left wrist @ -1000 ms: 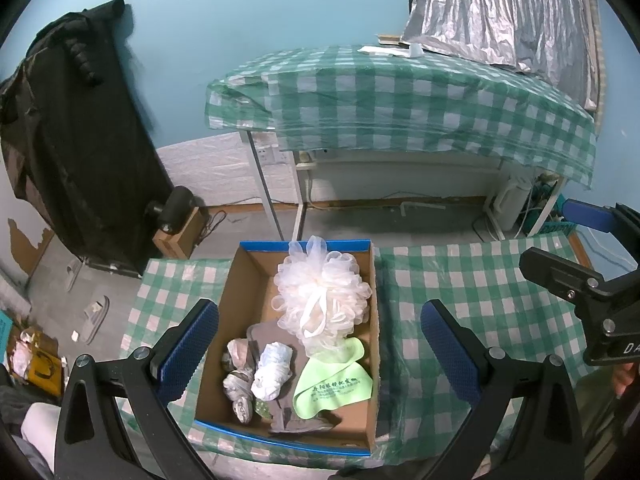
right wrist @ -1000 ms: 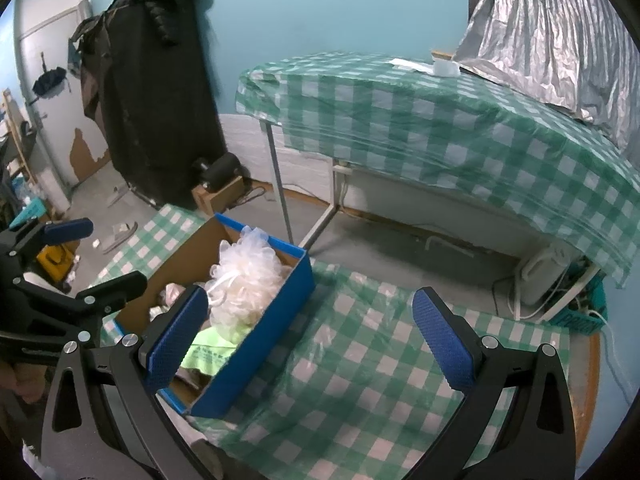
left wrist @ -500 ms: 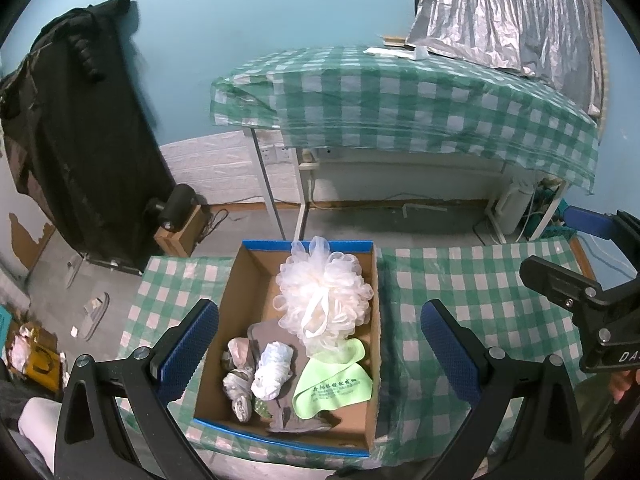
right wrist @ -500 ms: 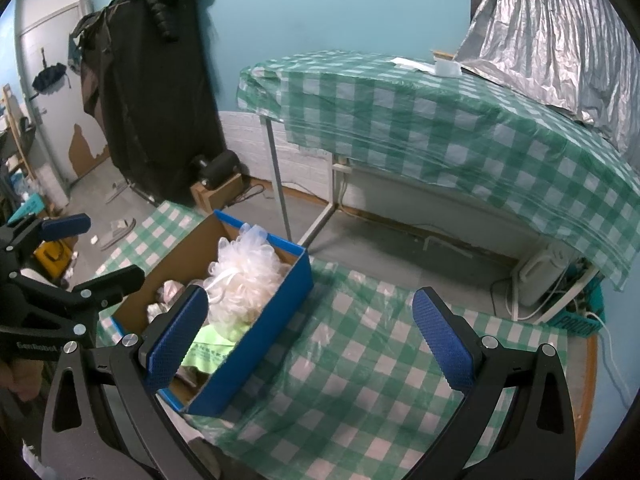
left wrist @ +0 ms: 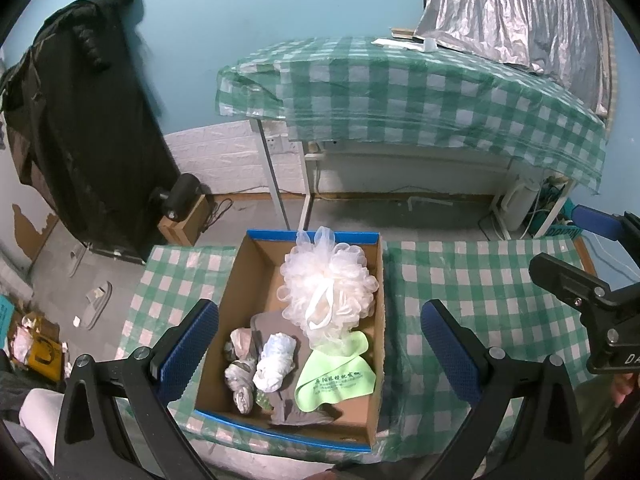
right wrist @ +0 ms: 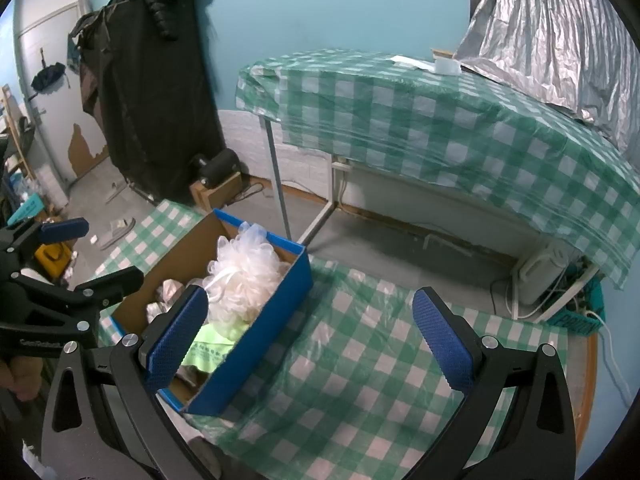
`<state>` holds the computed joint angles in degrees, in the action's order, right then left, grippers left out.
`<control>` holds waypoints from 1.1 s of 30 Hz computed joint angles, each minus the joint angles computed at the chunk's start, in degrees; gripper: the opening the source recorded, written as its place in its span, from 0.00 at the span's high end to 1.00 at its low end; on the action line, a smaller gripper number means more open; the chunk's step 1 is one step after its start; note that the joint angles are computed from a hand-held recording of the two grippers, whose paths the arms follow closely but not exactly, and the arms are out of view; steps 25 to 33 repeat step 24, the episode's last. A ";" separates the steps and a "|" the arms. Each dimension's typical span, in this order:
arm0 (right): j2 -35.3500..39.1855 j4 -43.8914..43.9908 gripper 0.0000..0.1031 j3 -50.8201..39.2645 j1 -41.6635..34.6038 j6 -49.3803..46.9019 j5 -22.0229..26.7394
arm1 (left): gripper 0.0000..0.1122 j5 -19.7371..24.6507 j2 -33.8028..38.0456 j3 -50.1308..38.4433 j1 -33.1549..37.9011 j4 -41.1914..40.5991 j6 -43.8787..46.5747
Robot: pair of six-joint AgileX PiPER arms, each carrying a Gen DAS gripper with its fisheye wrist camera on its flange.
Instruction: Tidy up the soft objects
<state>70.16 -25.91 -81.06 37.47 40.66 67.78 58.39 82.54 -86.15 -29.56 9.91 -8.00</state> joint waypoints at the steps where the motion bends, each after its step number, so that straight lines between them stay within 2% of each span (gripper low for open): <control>1: -0.03 -0.18 0.01 0.08 0.10 0.14 -0.04 | 0.09 -0.12 0.01 0.05 -0.10 0.14 -0.07; 33: 0.29 0.08 0.01 -0.39 -0.11 -0.13 0.24 | 0.09 -0.63 -0.29 0.63 -0.38 0.51 -0.20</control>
